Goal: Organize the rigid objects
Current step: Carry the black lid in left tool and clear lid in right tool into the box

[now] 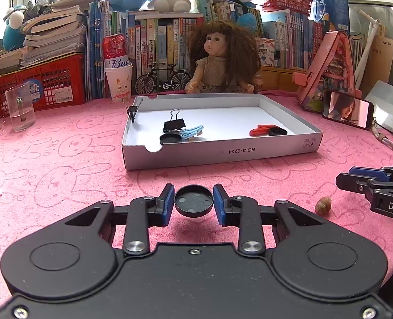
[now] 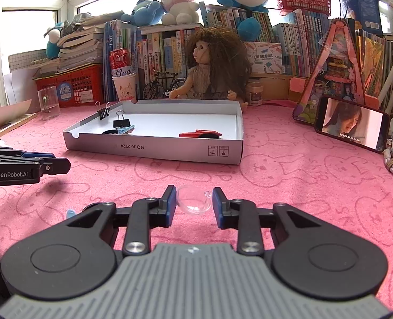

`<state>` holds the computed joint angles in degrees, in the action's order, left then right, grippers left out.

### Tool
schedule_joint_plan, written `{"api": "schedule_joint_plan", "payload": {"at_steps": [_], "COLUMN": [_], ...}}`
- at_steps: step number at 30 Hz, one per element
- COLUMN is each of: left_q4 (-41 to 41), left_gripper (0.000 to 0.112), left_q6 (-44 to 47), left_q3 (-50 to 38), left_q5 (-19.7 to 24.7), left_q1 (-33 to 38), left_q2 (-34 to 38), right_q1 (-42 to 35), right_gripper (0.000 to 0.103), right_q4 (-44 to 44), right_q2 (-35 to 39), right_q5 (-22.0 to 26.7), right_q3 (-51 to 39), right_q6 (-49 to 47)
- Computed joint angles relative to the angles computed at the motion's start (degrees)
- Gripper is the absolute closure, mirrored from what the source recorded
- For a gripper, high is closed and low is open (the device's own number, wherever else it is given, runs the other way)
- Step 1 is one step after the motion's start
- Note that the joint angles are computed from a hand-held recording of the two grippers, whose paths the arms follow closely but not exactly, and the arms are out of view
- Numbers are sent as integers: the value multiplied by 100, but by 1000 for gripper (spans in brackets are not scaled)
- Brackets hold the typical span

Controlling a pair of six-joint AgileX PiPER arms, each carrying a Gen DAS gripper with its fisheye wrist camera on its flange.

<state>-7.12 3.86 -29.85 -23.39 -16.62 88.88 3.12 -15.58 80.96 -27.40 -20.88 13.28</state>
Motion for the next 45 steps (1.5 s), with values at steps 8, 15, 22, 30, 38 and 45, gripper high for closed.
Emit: {"api": "schedule_joint_plan", "payload": {"at_steps": [8, 15, 22, 30, 38, 45], "left_q4": [91, 78, -74, 27, -291, -403], "left_gripper": [83, 83, 83, 83, 83, 83], "left_q6": [-99, -84, 64, -134, 96, 150], "left_q3": [-221, -521, -946, -1632, -2215, -2711], "left_q5": [93, 183, 272, 580, 775, 936], "left_q1": [12, 7, 52, 269, 375, 404], "left_q2": [48, 168, 357, 731, 1179, 1559], "right_q1": [34, 35, -60, -9, 34, -21], "right_gripper": [68, 68, 68, 68, 68, 68], "right_q4": [224, 214, -36, 152, 348, 70], "right_q2": [84, 208, 447, 776, 1100, 1436], "right_q5": [-8, 45, 175, 254, 339, 523], "right_q3": [-113, -367, -814, -1308, -1725, -2167], "right_q6": [-155, -114, 256, 205, 63, 454]}}
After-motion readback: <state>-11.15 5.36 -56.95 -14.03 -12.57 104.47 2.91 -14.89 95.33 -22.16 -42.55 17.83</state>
